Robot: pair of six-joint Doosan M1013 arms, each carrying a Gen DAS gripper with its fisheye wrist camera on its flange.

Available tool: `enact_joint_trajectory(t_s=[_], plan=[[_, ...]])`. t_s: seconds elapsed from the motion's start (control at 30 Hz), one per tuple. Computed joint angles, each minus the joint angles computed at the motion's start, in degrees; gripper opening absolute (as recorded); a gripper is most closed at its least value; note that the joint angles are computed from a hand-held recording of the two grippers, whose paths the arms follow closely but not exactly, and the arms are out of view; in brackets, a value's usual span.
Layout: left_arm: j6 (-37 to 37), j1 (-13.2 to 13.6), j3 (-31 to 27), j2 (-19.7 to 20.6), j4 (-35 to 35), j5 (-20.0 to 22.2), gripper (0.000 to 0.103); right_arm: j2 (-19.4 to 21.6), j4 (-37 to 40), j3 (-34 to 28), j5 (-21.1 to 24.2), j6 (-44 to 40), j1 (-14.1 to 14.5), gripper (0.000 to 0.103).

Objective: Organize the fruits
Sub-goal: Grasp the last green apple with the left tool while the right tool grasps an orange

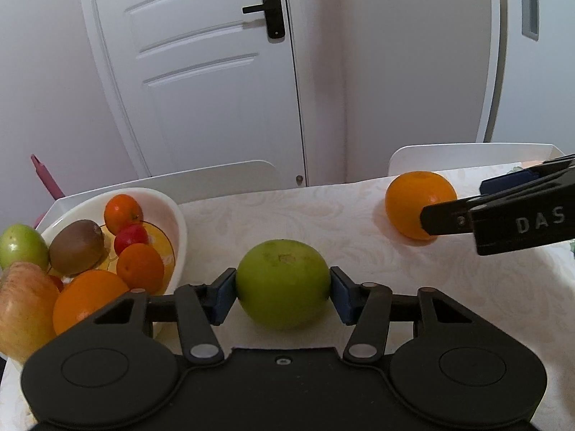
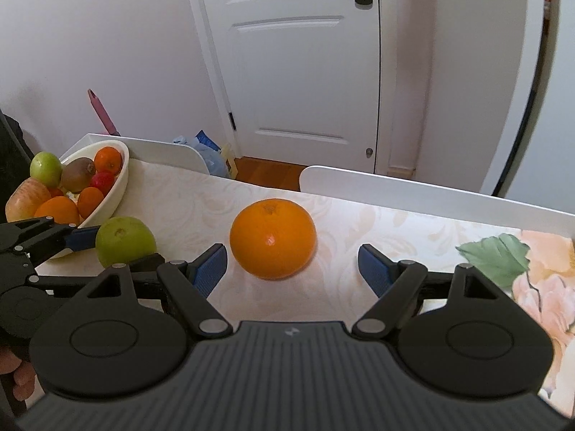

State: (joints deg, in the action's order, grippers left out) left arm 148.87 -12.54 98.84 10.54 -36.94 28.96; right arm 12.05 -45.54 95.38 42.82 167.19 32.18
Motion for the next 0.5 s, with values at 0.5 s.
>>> enact_joint_trajectory(t_s=[0.5], plan=[[-0.3, 0.5, 0.3, -0.5, 0.9, 0.7, 0.059, 1.4, 1.6, -1.5, -1.3, -3.2, -0.8, 0.09]])
